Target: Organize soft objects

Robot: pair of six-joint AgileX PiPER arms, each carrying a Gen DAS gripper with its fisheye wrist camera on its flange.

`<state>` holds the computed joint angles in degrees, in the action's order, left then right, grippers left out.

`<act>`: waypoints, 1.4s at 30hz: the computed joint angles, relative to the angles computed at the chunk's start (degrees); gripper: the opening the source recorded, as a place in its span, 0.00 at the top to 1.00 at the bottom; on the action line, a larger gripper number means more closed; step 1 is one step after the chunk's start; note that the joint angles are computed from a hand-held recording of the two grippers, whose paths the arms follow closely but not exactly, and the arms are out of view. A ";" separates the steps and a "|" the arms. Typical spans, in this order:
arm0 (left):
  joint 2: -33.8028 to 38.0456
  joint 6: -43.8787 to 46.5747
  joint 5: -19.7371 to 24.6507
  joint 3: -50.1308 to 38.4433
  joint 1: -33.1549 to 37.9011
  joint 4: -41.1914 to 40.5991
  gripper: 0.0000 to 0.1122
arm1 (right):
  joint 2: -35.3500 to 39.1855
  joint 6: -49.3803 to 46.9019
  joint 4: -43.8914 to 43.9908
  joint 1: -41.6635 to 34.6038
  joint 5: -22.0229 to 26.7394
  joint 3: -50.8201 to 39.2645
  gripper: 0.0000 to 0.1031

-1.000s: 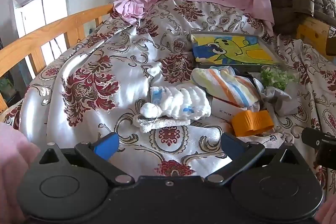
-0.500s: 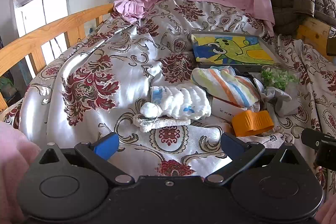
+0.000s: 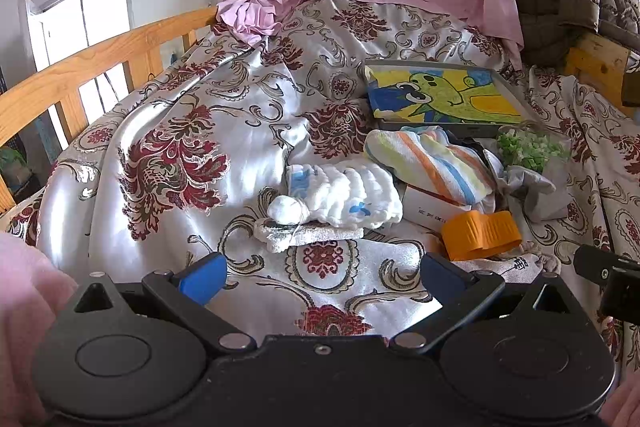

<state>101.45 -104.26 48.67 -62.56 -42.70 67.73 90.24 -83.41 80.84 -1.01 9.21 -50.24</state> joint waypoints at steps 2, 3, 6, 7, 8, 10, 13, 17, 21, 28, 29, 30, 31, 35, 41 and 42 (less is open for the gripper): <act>0.00 0.00 0.00 0.00 0.00 0.00 0.09 | -0.04 -0.47 0.46 0.05 -0.09 0.09 0.00; 0.00 0.00 0.00 0.00 0.00 0.00 0.09 | -0.08 0.08 -0.14 -0.01 -0.03 0.03 0.00; -0.03 -0.04 -0.02 0.03 0.00 0.05 0.09 | -0.14 0.42 -0.52 -0.07 0.04 0.05 0.00; 0.00 -0.03 -0.01 0.01 0.01 0.04 0.09 | -0.20 1.23 -1.31 -0.13 0.15 -0.01 0.00; 0.00 -0.03 -0.01 0.01 0.01 0.04 0.09 | -0.21 1.62 -1.67 -0.13 0.17 -0.04 0.00; 0.00 -0.03 -0.01 0.01 0.01 0.04 0.09 | -0.20 1.17 -1.21 -0.11 0.13 -0.01 0.00; 0.00 -0.03 -0.01 0.01 0.01 0.04 0.09 | -0.18 1.36 -1.39 -0.13 0.17 -0.04 0.00; 0.00 -0.03 -0.01 0.01 0.01 0.04 0.09 | -0.17 1.87 -1.86 -0.11 0.18 -0.11 0.00; 0.00 -0.03 -0.01 0.01 0.01 0.04 0.09 | -0.02 1.64 -1.60 -0.15 0.11 -0.18 0.00; 0.00 -0.06 -0.01 0.02 0.00 0.08 0.09 | -0.27 3.30 -3.18 -0.07 0.18 -0.22 0.00; 0.00 -0.06 -0.01 0.02 0.00 0.08 0.09 | -0.26 3.03 -2.92 -0.07 0.19 -0.19 0.00; 0.00 -0.06 -0.01 0.02 0.00 0.08 0.09 | -0.22 2.46 -2.37 -0.07 0.19 -0.15 0.00; 0.00 -0.06 -0.01 0.02 0.00 0.08 0.09 | -0.25 3.12 -3.03 -0.06 0.17 -0.21 0.00; 0.00 -0.06 -0.01 0.02 0.00 0.08 0.09 | -0.24 3.15 -3.06 -0.08 0.19 -0.20 0.00; 0.00 -0.06 -0.01 0.02 0.00 0.08 0.09 | -0.22 2.80 -2.78 -0.15 0.22 -0.17 0.00; 0.00 -0.06 -0.01 0.02 0.00 0.08 0.09 | -0.22 2.81 -2.82 -0.19 0.25 -0.18 0.00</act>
<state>101.45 -104.31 48.67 -62.54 -42.70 67.81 90.02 -80.60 78.02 -1.20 9.46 -50.42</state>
